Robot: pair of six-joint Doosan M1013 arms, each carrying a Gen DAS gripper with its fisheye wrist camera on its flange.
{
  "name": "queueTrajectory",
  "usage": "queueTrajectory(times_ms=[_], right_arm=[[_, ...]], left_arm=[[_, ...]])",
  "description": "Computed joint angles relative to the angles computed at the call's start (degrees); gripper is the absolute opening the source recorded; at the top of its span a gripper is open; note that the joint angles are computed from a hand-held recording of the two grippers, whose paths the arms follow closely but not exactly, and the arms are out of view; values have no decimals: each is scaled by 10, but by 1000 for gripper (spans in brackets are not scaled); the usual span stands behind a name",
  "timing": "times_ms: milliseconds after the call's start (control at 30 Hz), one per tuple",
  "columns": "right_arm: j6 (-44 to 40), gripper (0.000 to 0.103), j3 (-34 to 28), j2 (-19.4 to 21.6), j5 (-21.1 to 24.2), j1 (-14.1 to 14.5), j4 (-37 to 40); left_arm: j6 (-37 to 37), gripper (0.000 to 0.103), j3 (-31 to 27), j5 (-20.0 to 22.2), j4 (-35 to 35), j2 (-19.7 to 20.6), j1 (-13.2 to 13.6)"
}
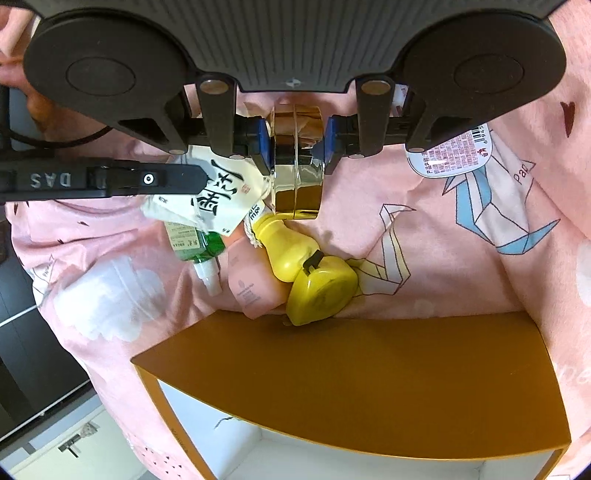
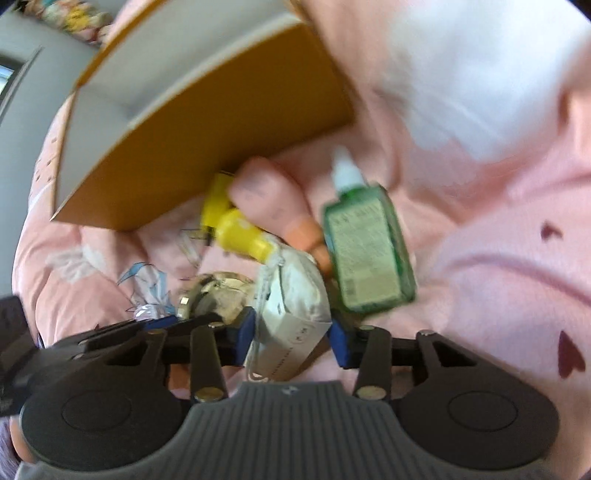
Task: Organize rigid objects
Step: 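Grasp round gold compact with left gripper while right gripper grasps white paper packet, then carry compact with left tool into orange box while right carries white packet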
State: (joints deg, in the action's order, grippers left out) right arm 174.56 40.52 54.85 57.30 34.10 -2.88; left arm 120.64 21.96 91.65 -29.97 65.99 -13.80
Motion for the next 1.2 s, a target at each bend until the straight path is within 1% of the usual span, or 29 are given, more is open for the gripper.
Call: queueTrajectory(times_ms=[133,167,233,267,333,367,400,433,533,600,733,867,933,1033,1133,1200], right_arm=[[-23,40,-45,21,17,3,-33],[-30,40,-61,30,28,3,-36],[-48,40,-102,53,63,2,-23],[-52,41,-102,55,65,1,-11],[-39,35,-88,50,53,0,0],[-27,32,-76,45,43,1,-4],[-14,30,-51,32,23,2,-9],[-4,30,-39,26,13,3,-16],[1,28,-31,19,3,6,-37],[-4,27,-15,8,-9,7,-56],[-24,27,-25,4,12,10,-94],[-52,27,-28,-1,7,7,-110],[-68,27,-35,-2,3,5,-116],[-88,27,-62,5,5,3,-134],[-112,27,-79,6,-7,-1,-145],[-127,27,-98,11,-8,-3,-153]], left_arm=[[-5,32,6,-5,3,-3,0],[-7,32,8,-7,2,-4,1],[-9,32,12,-10,3,-6,1],[-10,32,14,-11,4,-7,0],[-7,32,23,-19,3,-12,0],[-1,32,31,-26,1,-16,0],[6,32,40,-34,-1,-22,0],[12,32,49,-41,-2,-27,0],[17,31,56,-49,-12,-32,2],[15,31,66,-65,-23,-40,6],[12,31,87,-105,-47,-58,13],[20,31,97,-133,-84,-70,20],[21,31,95,-141,-103,-72,23],[18,31,83,-149,-132,-70,27],[-8,31,38,-142,-163,-51,31],[-24,31,9,-152,-173,-39,31]])
